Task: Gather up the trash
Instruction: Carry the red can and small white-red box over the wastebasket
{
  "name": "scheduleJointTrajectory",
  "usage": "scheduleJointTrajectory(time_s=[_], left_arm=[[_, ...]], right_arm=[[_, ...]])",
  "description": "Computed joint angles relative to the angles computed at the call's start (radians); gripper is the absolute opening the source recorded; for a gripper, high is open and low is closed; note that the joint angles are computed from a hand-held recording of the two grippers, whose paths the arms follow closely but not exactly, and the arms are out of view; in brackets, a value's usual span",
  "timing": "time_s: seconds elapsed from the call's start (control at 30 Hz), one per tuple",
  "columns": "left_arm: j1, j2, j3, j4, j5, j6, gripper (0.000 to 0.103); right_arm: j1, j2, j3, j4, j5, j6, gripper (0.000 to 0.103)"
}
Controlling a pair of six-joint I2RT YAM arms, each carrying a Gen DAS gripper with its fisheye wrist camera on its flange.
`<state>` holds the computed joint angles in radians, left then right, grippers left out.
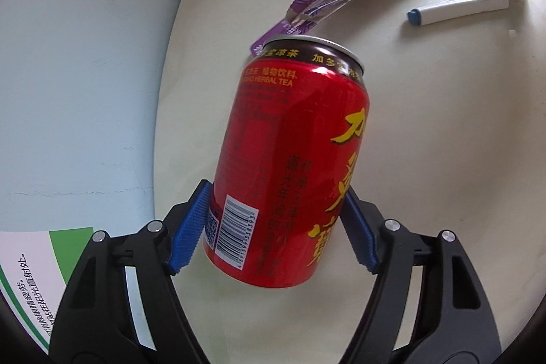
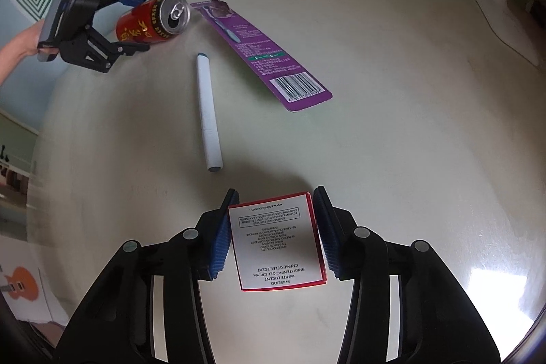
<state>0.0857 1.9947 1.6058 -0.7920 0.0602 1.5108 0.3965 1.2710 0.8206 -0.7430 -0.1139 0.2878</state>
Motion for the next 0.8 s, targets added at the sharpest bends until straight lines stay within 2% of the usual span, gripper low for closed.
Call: scheduleJointTrajectory(time_s=[0.13,0.23,0.43,0.57,0.63,0.8], left_arm=[[-0.002,-0.001,0.017,-0.031,-0.005,-0.024,0.070],[-0.009,-0.058,-0.035,-0.036,-0.002,-0.064,0.070],[-0.030,-0.157,-0.072,-0.099,-0.005,-0.179,0.070],[-0.059,-0.238,-0.132,-0.099,-0.014,-0.255,0.070],[-0.042,-0.333,-0.240,-0.089,0.006,-0.257,0.070],[-0.130,-0.506,-0.373,-0.113,0.013,-0.308,0.070]], right_arm=[[0.007,-0.041,-0.024,-0.005,-0.006,0.024,0.045],[0.008,-0.091,-0.041,-0.015,-0.006,0.042,0.043],[-0.021,-0.248,-0.063,-0.088,-0.002,0.043,0.042],[-0.058,-0.411,-0.088,-0.183,-0.003,0.033,0.042],[-0.122,-0.451,-0.082,-0.218,-0.024,-0.018,0.042],[-0.310,-0.625,-0.081,-0.378,-0.087,-0.138,0.042]])
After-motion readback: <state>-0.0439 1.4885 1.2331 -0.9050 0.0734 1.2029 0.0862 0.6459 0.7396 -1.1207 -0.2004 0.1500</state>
